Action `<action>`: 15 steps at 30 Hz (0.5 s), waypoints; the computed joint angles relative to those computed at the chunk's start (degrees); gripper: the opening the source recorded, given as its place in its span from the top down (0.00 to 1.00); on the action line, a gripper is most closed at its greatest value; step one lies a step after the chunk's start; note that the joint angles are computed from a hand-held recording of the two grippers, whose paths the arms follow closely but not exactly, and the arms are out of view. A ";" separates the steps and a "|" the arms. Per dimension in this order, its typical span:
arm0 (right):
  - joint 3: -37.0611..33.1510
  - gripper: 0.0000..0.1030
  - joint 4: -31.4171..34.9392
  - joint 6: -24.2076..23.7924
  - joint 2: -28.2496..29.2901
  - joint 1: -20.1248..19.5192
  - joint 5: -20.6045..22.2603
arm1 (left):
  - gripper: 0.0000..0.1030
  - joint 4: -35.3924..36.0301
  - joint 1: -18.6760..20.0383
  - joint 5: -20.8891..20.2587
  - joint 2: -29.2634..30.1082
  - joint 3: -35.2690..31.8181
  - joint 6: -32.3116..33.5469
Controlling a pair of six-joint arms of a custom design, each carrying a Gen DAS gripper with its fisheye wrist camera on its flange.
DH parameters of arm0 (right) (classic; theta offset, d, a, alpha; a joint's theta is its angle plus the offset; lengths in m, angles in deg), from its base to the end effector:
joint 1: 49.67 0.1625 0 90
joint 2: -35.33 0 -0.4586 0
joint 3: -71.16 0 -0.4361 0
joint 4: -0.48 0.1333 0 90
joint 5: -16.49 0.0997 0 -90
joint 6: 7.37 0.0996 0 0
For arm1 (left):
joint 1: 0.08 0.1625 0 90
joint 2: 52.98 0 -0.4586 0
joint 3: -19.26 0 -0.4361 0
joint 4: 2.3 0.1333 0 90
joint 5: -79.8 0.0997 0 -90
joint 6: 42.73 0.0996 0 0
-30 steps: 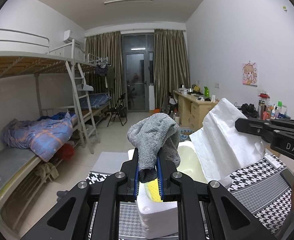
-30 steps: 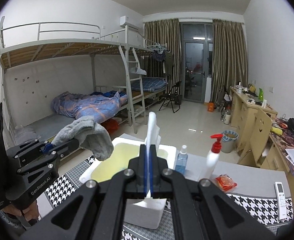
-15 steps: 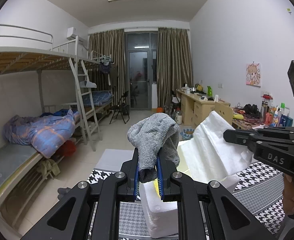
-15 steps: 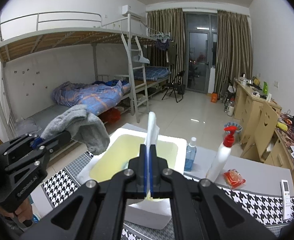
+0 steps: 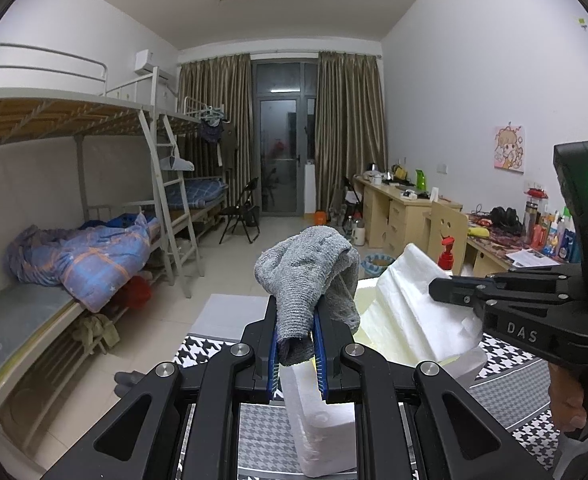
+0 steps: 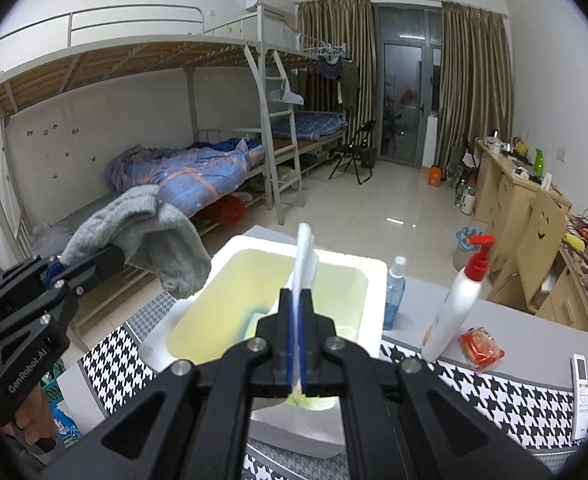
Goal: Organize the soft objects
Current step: 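Lower the white tissue into the foam box and open the right gripper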
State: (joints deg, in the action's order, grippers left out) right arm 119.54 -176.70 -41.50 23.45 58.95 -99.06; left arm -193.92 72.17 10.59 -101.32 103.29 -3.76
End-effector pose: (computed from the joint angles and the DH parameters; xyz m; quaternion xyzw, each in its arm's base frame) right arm 0.3832 -0.8544 0.0177 0.3068 -0.8317 0.3866 0.2543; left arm -0.0786 -0.7988 0.3038 0.3056 0.7728 -0.4982 0.2473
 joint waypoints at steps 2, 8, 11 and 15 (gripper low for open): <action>-0.22 0.80 0.67 0.16 0.09 -0.11 0.70 | 0.85 0.18 0.07 0.04 0.06 -0.13 -0.04; 0.95 0.25 -0.74 -0.40 -0.43 -0.44 2.89 | 0.85 1.03 0.34 0.19 0.17 -0.48 -0.11; 0.72 0.22 -0.48 -0.32 -0.30 -0.46 2.47 | 0.85 1.43 0.42 0.17 0.32 -0.76 -0.33; 1.46 0.22 -0.97 -0.34 -0.62 -0.43 2.13 | 0.85 1.98 0.40 0.11 0.53 -0.95 -0.21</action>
